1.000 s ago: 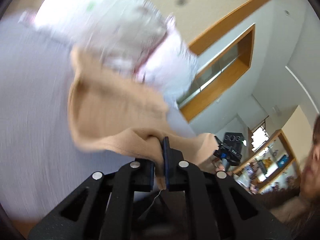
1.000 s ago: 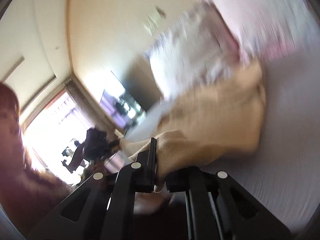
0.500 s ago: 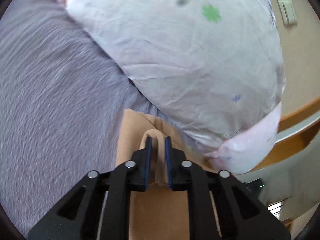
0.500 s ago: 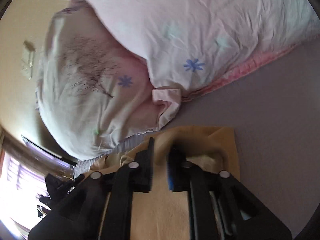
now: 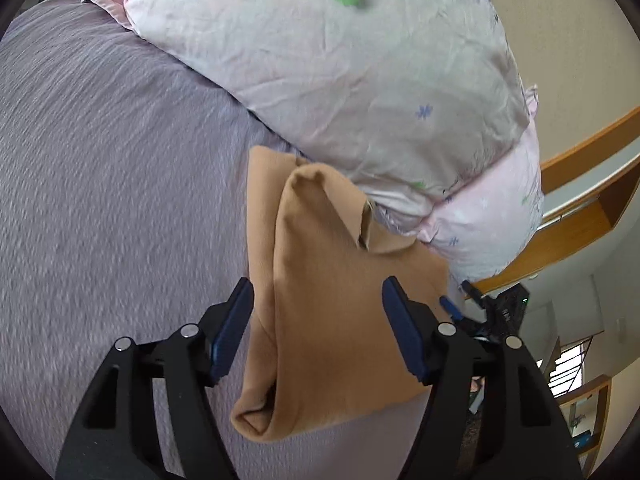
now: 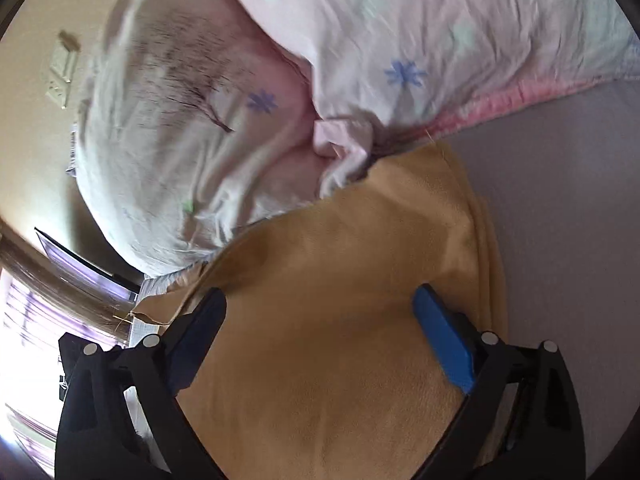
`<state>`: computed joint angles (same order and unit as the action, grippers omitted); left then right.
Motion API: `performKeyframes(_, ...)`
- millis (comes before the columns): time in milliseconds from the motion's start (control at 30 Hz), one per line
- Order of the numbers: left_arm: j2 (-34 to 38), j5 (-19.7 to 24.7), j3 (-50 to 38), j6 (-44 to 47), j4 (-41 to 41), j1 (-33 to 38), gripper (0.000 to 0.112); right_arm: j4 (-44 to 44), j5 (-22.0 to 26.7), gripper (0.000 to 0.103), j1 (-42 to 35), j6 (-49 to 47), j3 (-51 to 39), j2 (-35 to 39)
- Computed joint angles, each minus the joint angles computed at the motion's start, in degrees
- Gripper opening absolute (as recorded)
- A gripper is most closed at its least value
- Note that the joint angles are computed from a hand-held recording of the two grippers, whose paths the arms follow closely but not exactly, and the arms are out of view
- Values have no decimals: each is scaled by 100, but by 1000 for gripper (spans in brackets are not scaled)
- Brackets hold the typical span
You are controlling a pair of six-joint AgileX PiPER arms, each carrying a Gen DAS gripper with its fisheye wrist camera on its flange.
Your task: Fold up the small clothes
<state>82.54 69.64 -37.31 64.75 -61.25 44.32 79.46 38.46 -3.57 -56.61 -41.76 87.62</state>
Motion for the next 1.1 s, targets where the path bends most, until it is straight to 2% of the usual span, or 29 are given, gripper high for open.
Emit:
performKeyframes(33,-234,-139,78,104,13,-135,67,200,172,97,-94,-262,138,-156)
performKeyframes(100,-728,-764,132,32,82,-618,67,359,212,97,-151,-510,395,-541)
performKeyframes(167,-1096,-1742,55,-392,403,-1409,67,453,308,97,-145,-610,426,-678)
performKeyframes(233,-1240,-2667,-87,-1105,1056,-2148,65,771,482,98,-279,-1090,737,-907)
performKeyframes(300,-1021,-3234,-436,-2150,2193,-2970,65,1326,361,98,-50,-1388,632,-702)
performKeyframes(367,-417,-3691,-817,-3263,3339,-3775,65,1696,664,98,-270,-1697,830,-589)
performKeyframes(433,-15,-4111,-1046,-4278,4302,-4249,64,1666,739,98,-323,-1661,817,-499)
performKeyframes(467,166,-4307,-1178,-4545,4463,-4272,60,1677,790,98,-390,-1746,885,-566)
performKeyframes(500,222,-4323,-1285,-4749,4396,-4199,59,1730,808,98,-438,-1874,966,-650)
performKeyframes(567,179,-4099,-1467,-4591,3572,-3751,59,1778,870,98,-592,-2069,1147,-861)
performKeyframes(633,191,-3486,-1499,-3596,2447,-3093,59,1864,956,98,-713,-2174,1205,-862)
performKeyframes(667,199,-3020,-1449,-3030,2090,-2752,59,1856,1031,98,-803,-2154,1204,-830)
performKeyframes(767,-24,-1987,-988,-1812,1553,-1949,58,1816,1115,98,-919,-2080,1170,-706)
performKeyframes(833,-263,-1563,-609,-1216,1397,-1443,58,1773,1147,98,-970,-2036,1167,-687)
performKeyframes(933,-730,-900,-55,-513,1364,-605,47,1733,1093,98,-954,-2046,1181,-740)
performKeyframes(1033,-967,-567,234,-119,1299,-172,38,1803,1077,98,-944,-2104,1231,-798)
performKeyframes(1100,-1044,-614,365,-58,1342,-148,11,1843,1126,98,-997,-2131,1263,-768)
